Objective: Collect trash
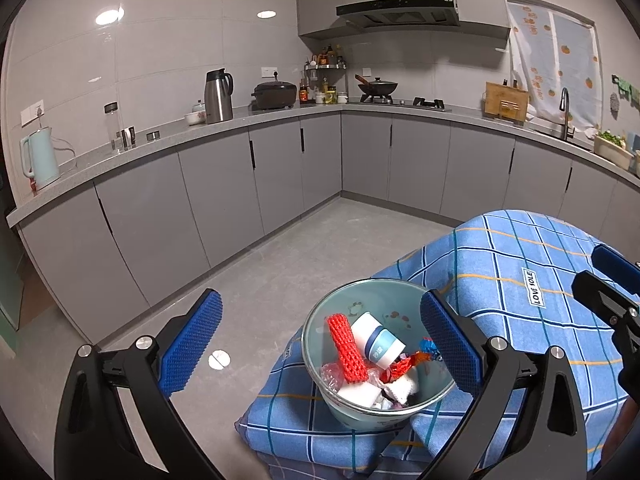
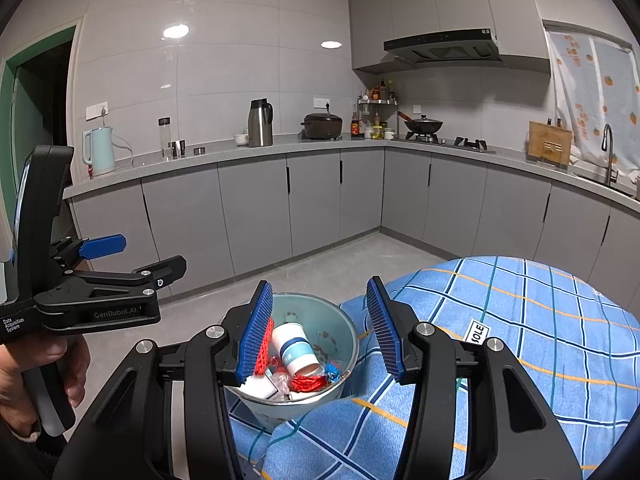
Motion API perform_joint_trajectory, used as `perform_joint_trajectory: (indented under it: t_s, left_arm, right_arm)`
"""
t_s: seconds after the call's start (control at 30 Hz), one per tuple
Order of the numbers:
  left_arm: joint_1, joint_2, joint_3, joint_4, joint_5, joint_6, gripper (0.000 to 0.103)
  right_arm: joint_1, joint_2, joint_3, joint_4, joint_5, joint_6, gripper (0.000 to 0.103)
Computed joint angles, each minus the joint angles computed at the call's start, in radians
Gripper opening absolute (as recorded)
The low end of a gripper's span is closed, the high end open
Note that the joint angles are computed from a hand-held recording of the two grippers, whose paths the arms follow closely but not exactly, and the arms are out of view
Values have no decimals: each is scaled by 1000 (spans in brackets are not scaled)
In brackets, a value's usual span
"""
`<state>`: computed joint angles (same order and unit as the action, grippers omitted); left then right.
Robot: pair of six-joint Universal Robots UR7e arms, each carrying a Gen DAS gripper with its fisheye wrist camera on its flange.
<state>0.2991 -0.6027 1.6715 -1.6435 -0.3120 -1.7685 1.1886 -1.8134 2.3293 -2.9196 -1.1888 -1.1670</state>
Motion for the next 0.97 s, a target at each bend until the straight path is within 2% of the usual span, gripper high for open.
perform_joint_trajectory:
  t_s: [0.07, 0.2, 0.37, 0.5, 0.63, 0.73, 0.8, 0.83, 0.87, 0.9, 0.97]
  left_arm:
    - [1, -1, 6, -29, -1, 25, 98]
    - [2, 11, -24, 47, -6, -16, 98]
    - [7, 28, -72, 192, -21, -123, 98]
    - [7, 28, -73, 210, -19, -140, 98]
    - [5, 28, -66, 182, -18, -114, 98]
    - [5, 20, -43, 96, -12, -47, 98]
    - [6, 21, -51, 124, -14, -79, 98]
    - [5, 16, -40, 93, -12, -63, 98]
    - [5, 13, -33, 74, -12, -51, 98]
    - [6, 12, -29, 66, -12, -46, 98]
    - [5, 8, -18, 31, -10, -26, 98]
  right_arm:
    - [0, -1, 0, 0, 0, 0, 50]
    - [-1, -5, 3, -4, 2, 0, 50]
    - [2, -5, 6, -12, -3, 0, 50]
    - [4, -4, 5, -11, -7, 1, 50]
    - [7, 0, 3, -11, -11, 2, 50]
    - [5, 1, 3, -13, -10, 2, 50]
    - [6, 3, -1, -12, -11, 6, 50]
    - [6, 2, 1, -16, -11, 7, 50]
    - [6, 0, 3, -18, -10, 8, 58]
    - [3, 0, 4, -25, -5, 10, 63]
    - [-1, -1, 7, -38, 1, 11, 63]
